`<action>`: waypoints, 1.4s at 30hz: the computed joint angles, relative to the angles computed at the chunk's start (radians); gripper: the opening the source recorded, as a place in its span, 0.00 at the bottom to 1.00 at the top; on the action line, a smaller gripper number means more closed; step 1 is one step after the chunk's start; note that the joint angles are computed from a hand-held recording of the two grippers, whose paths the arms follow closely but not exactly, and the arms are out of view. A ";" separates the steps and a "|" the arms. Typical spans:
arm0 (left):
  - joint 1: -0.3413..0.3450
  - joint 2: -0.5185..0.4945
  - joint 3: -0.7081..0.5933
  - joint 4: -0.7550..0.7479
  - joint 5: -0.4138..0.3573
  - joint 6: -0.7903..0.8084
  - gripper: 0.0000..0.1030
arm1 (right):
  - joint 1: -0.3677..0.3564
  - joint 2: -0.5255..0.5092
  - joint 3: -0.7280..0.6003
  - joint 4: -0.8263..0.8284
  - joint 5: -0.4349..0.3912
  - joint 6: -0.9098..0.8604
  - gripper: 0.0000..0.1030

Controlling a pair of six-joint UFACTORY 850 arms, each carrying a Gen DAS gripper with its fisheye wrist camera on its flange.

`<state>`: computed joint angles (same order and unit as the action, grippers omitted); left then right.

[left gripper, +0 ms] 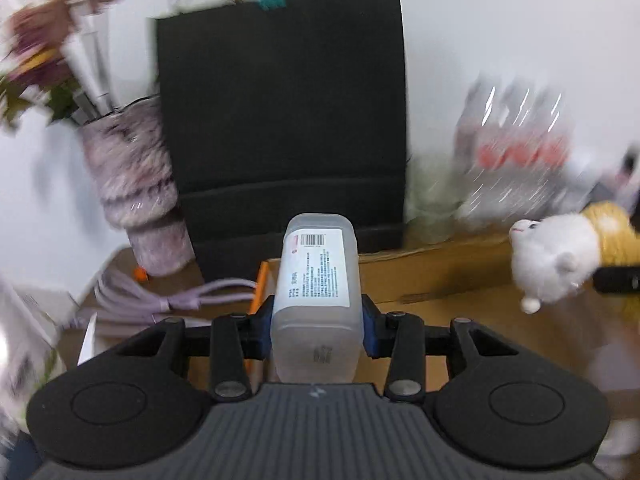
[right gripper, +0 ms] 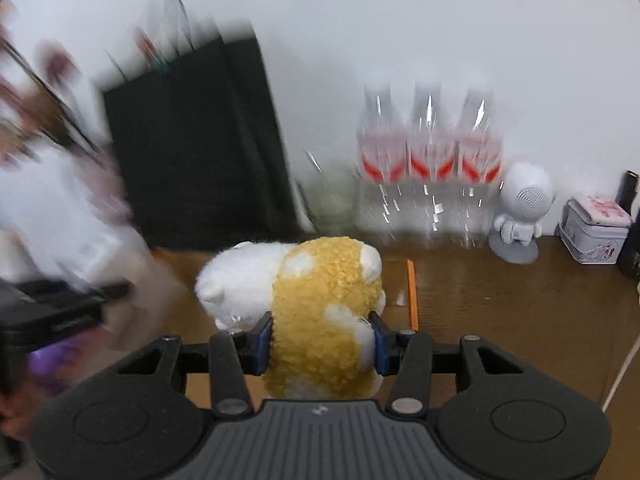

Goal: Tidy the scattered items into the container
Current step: 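Grasp the white bottle with the left tool while the right tool grasps the plush toy, drop both in box, then return both tools to the table and grasp the red rose and crumpled tissue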

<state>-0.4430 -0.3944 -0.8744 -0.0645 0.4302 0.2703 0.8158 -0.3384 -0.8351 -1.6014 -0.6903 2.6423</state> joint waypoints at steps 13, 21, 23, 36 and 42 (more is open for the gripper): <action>-0.008 -0.115 -0.103 -0.160 -0.172 0.172 0.80 | -0.091 -0.268 -0.249 0.334 0.017 -0.486 0.82; 0.019 0.072 -0.018 0.292 -0.261 -0.340 0.91 | -0.066 -0.106 -0.169 0.408 0.005 -0.518 0.88; 0.025 0.149 0.022 0.281 -0.250 -0.308 1.00 | -0.051 -0.029 -0.127 0.408 0.017 -0.473 0.94; 0.073 0.446 0.449 0.288 0.267 -0.295 1.00 | 0.299 0.045 0.007 0.176 -0.377 0.052 0.98; 0.084 0.508 0.554 0.289 0.341 -0.322 1.00 | 0.407 -0.026 -0.019 0.187 -0.487 0.083 0.99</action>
